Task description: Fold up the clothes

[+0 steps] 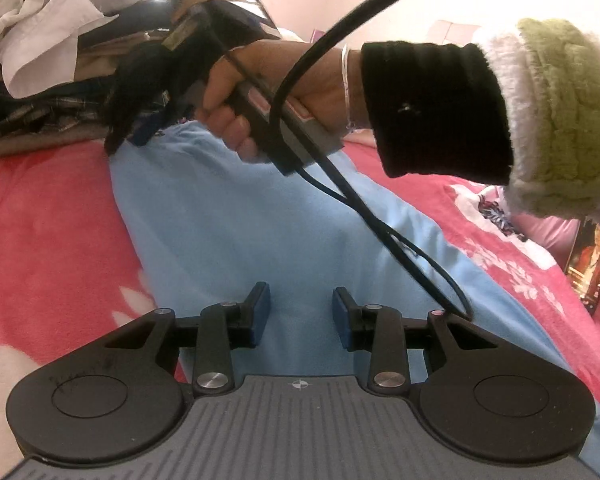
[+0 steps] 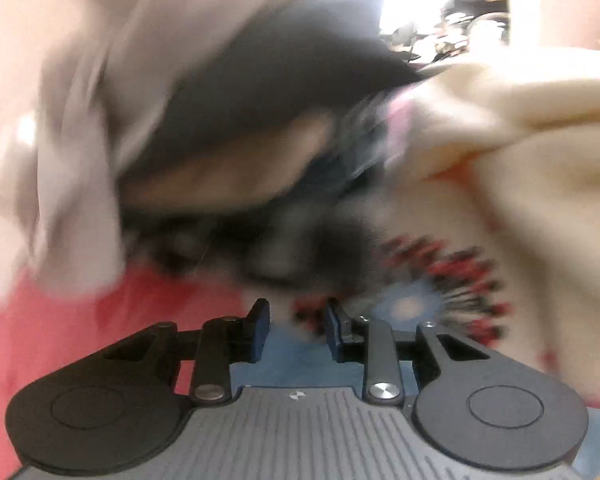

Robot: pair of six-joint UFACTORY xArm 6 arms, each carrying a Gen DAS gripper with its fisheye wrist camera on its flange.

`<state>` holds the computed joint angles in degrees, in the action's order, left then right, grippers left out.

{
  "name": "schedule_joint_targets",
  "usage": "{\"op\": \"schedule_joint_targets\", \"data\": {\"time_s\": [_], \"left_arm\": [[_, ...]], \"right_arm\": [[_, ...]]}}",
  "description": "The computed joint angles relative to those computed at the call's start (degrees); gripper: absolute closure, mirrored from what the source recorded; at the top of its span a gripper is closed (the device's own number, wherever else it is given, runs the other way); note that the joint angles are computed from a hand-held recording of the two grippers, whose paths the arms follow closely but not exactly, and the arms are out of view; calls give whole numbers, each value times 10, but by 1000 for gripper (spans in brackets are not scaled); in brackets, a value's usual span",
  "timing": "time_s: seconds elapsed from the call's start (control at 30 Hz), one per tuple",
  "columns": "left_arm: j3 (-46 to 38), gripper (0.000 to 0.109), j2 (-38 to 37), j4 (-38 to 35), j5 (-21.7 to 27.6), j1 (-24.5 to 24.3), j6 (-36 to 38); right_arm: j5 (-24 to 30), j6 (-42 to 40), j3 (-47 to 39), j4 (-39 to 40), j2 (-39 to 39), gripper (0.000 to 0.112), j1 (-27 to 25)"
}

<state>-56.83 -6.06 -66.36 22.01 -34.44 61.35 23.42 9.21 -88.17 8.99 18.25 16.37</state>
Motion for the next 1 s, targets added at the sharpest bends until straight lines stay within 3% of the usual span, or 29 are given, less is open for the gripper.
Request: {"op": "schedule_joint_targets", "data": {"time_s": [0.13,0.3,0.5,0.6,0.7,0.83,0.9,1.0], "left_arm": [[-7,74,3,10,10,5,-20],[-21,74,11,35,12,10,-60],[-16,74,-6,114,-27,7,-141],[-7,74,-30,159,-17,18,-191],[5,74,-66,210,28,32,-237],[19,74,-126,270,154,58,-279],[27,74,-154,290,221,70,-292],[44,74,-193,320,303,83,-317]], "right_arm": [[-57,34,112,-42,-116,81,-35],[-88,61,234,-68,-268,81,-76],[-61,56,357,-55,-472,80,-98],[-9,21,399,-2,-565,78,-107],[82,-3,433,72,-656,76,-121],[209,40,485,75,-763,75,-116],[232,71,509,53,-785,73,-92],[216,74,539,58,-769,74,-62]]}}
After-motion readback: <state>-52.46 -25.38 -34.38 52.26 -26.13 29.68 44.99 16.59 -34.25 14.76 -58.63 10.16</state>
